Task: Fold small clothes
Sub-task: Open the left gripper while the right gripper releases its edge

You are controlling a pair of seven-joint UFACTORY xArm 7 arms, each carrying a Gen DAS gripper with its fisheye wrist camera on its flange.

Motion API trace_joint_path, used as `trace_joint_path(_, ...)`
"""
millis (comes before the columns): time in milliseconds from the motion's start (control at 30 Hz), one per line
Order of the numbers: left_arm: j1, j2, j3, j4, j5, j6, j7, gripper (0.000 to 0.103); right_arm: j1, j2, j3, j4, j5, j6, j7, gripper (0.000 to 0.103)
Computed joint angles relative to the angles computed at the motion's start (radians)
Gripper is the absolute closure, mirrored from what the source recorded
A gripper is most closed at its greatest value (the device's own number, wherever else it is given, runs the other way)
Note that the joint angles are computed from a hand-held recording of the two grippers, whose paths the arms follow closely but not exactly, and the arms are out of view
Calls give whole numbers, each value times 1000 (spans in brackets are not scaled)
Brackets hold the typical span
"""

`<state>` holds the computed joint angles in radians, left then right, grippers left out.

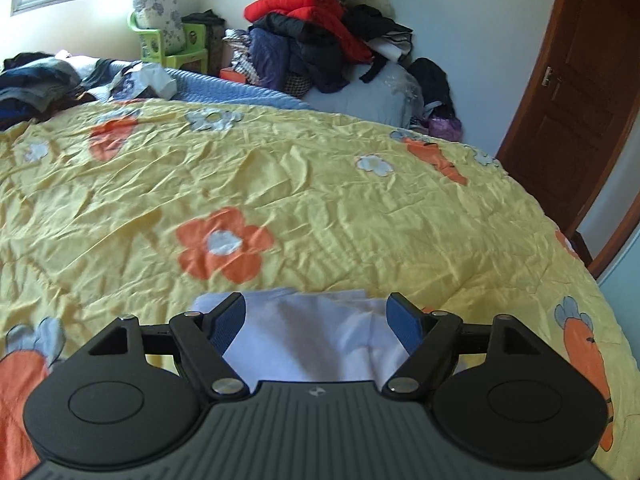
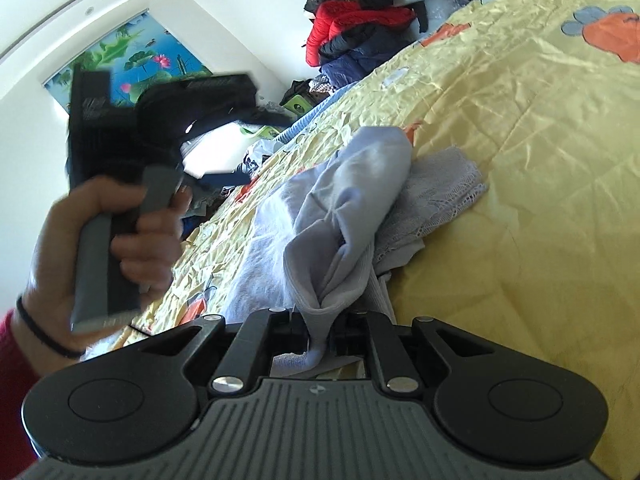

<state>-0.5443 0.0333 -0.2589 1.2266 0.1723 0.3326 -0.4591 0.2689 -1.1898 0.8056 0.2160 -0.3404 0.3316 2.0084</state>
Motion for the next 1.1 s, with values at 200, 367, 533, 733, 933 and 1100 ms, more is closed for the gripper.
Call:
trace_joint_path(200, 34, -112, 8, -161, -40, -41, 29, 25, 1, -19, -21, -51, 15, -71, 29, 89)
trace_joint_path(367, 55, -222, -2, -309, -57, -100, 49, 25, -8, -35, -22, -84, 32, -132, 58, 89)
trace_joint_path(533, 51, -306, -6, -417, -121, -127, 78, 22, -19, -32, -17, -89, 34, -148, 57, 89)
trace_joint_path(733, 63, -351, -33, -482, -101, -138, 84, 21, -18, -46, -11, -109, 48, -168, 84, 89)
trace_joint_path(933, 56, -364, -32, -508, -115, -145, 96, 19, -9, -62, -10, -123, 49, -177, 97, 87)
trace_joint_path(1100, 52, -368, -30, -520, -120, -153, 101, 18, 3, -74, -10, -126, 49, -166, 107, 83)
